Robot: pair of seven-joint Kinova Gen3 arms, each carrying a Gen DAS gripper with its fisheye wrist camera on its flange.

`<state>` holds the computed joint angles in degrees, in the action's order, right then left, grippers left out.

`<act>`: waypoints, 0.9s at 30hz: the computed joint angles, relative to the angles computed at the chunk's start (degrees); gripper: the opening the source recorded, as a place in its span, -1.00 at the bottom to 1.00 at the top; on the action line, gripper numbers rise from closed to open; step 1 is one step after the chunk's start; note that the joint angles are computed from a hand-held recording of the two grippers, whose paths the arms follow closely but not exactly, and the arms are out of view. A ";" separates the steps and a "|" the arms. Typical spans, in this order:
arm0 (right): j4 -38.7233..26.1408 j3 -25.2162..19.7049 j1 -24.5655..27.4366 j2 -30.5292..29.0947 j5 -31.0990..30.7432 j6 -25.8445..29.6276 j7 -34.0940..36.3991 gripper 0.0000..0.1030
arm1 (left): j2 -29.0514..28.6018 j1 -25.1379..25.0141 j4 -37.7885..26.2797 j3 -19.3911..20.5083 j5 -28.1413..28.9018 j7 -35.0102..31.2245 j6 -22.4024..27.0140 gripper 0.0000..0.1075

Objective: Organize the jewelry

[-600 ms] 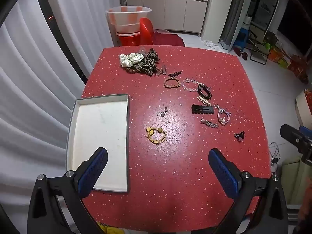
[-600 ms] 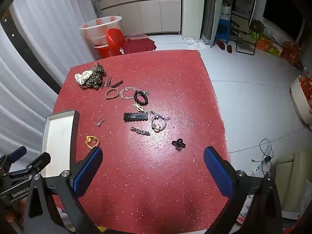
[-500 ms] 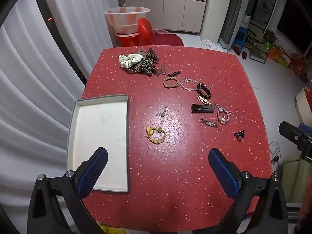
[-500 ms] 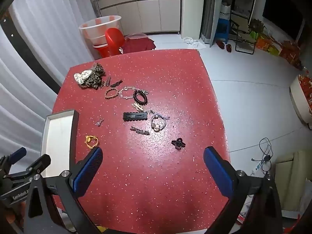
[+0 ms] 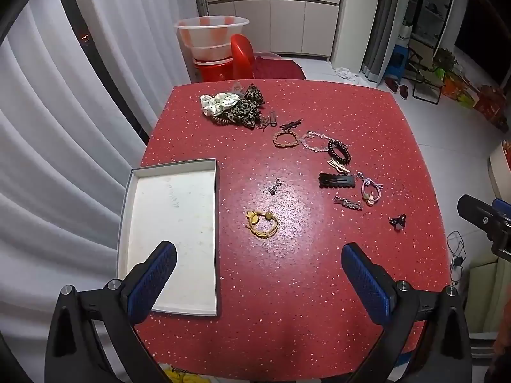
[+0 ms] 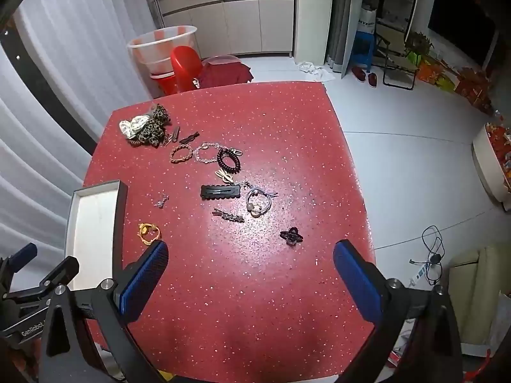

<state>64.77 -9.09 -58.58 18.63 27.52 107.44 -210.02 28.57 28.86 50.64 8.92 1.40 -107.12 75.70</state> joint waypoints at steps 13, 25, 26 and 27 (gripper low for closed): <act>-0.21 0.11 0.03 0.26 -0.11 0.05 0.13 0.99 | 0.17 0.42 -0.06 -0.23 -0.60 0.67 0.22 0.92; -0.56 0.38 0.16 0.67 -0.05 -0.43 0.90 0.99 | -0.02 0.20 0.36 -0.24 -0.65 0.80 -0.16 0.92; -0.60 0.42 0.15 0.71 -0.05 -0.41 0.90 0.99 | -0.02 0.19 0.36 -0.23 -0.65 0.80 -0.16 0.92; -0.67 0.45 0.16 0.74 -0.08 -0.35 0.90 0.99 | 0.00 0.21 0.33 -0.25 -0.70 0.84 -0.13 0.92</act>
